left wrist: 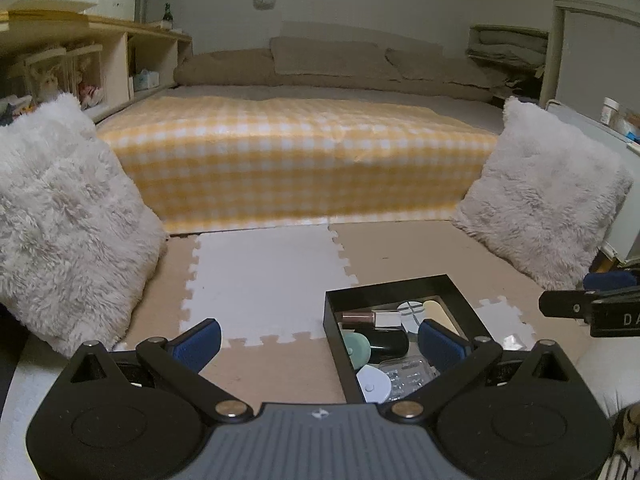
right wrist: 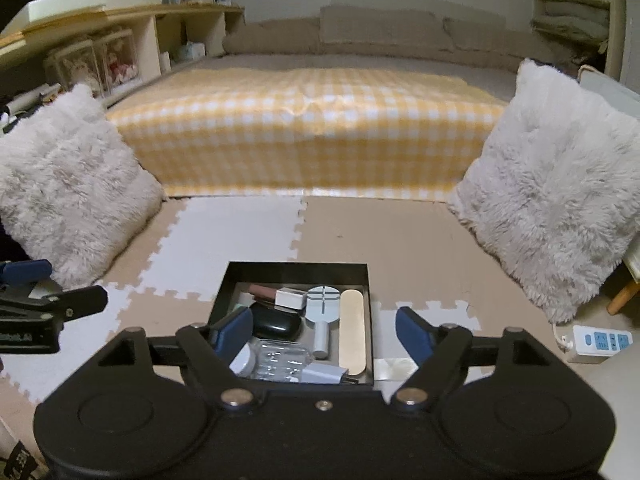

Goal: Organize rigid objects

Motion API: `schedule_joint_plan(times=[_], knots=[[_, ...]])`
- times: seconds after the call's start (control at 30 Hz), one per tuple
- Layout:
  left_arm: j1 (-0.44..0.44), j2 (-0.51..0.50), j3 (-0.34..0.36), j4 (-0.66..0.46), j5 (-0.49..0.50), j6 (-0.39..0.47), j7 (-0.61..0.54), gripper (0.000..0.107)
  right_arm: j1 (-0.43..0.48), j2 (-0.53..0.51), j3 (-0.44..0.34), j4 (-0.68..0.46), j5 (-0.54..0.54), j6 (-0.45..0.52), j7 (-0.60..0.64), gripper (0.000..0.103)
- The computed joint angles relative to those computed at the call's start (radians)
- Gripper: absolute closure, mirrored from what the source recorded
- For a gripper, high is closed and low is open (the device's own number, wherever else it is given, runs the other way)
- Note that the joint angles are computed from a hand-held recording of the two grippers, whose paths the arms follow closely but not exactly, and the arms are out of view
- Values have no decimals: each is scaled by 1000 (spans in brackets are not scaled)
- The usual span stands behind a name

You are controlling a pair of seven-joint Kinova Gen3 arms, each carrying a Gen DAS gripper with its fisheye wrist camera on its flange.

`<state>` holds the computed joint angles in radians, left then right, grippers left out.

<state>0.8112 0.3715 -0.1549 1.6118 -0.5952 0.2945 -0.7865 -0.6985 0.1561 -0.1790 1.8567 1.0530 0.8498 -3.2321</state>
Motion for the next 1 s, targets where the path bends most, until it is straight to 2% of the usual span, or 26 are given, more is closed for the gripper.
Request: schedule_joint_plan(times=[0.1,0.23,0.37,0.7,1.0], knots=[[40,-21,-46,43,-38,-34,34,4,-35,-1,-15,17,36,45,-69,17],[133,-39,-151,95,-120,-74,126,4,-71,3,-34,37,73,96,-140,10],[194,-43,-212,122,-192,-79,195,4,-103,15,-49,53,105,141,-208,4],[226,-48,-231,167,-353,-78,361,4,-164,49,-63,74,178,231,-277,0],[195,-56,-188,186,-489,-61,503,4,-186,73,-58,77,199,261,-301,0]])
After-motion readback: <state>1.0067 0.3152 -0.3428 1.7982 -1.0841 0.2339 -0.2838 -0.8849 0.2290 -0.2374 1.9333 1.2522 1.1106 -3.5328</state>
